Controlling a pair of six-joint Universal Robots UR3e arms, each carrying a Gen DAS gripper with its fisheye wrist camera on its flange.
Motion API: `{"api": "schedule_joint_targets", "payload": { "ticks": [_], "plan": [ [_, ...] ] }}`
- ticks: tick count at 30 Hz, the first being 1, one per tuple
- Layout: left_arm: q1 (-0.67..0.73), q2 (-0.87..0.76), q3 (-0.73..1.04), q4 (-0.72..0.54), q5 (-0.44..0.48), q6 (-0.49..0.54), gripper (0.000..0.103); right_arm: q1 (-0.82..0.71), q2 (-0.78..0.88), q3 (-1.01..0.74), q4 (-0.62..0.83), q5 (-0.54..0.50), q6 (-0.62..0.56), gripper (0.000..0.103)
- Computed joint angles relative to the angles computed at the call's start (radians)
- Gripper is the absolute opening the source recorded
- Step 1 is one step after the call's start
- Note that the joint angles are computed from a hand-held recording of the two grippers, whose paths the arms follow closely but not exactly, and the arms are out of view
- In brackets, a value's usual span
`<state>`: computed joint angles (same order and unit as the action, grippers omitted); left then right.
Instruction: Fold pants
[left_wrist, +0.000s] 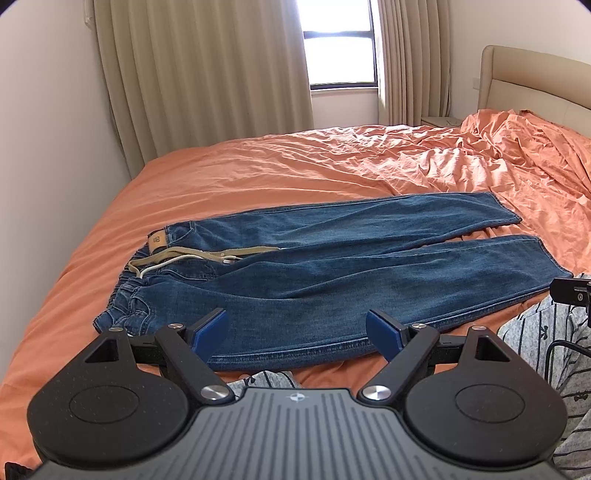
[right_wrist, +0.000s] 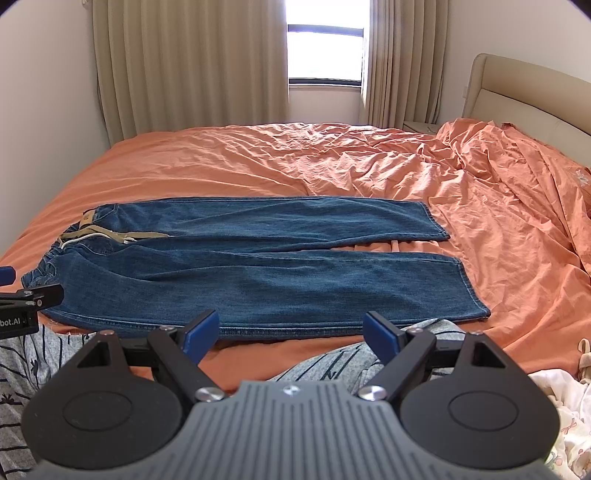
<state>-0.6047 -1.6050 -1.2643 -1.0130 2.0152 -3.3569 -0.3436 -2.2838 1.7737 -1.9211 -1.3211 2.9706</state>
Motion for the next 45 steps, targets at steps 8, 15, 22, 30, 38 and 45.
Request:
{"api": "schedule_joint_targets", "payload": {
  "ticks": [8,15,22,30,38,45],
  "plan": [
    [-0.002,0.003,-0.005,0.0,0.003,-0.002,0.098,-0.017,-0.012,-0.005,0.019,0.011,-0.008,0.081],
    [-0.002,0.019,-0.036,0.001,0.001,-0.006,0.098,-0.015,0.002,-0.011,0.022,0.011,-0.012,0.081],
    [0.17,0.066,-0.051,0.0,-0.16,0.088,0.09,-0.174,-0.026,0.099,-0.086,0.216,-0.086,0.081],
    [0.645,0.095,-0.03,-0.056,-0.539,0.317,0.077,-0.047,0.349,0.095,-0.483,0.141,0.017,0.081],
    [1.026,-0.204,0.177,-0.118,-0.902,0.357,0.077,0.071,0.785,-0.078,-0.695,0.015,0.146,0.081],
    [1.111,-0.653,0.566,-0.226,-1.02,0.298,0.076,0.101,0.997,-0.171,-0.745,-0.069,0.216,0.081]
  ]
}}
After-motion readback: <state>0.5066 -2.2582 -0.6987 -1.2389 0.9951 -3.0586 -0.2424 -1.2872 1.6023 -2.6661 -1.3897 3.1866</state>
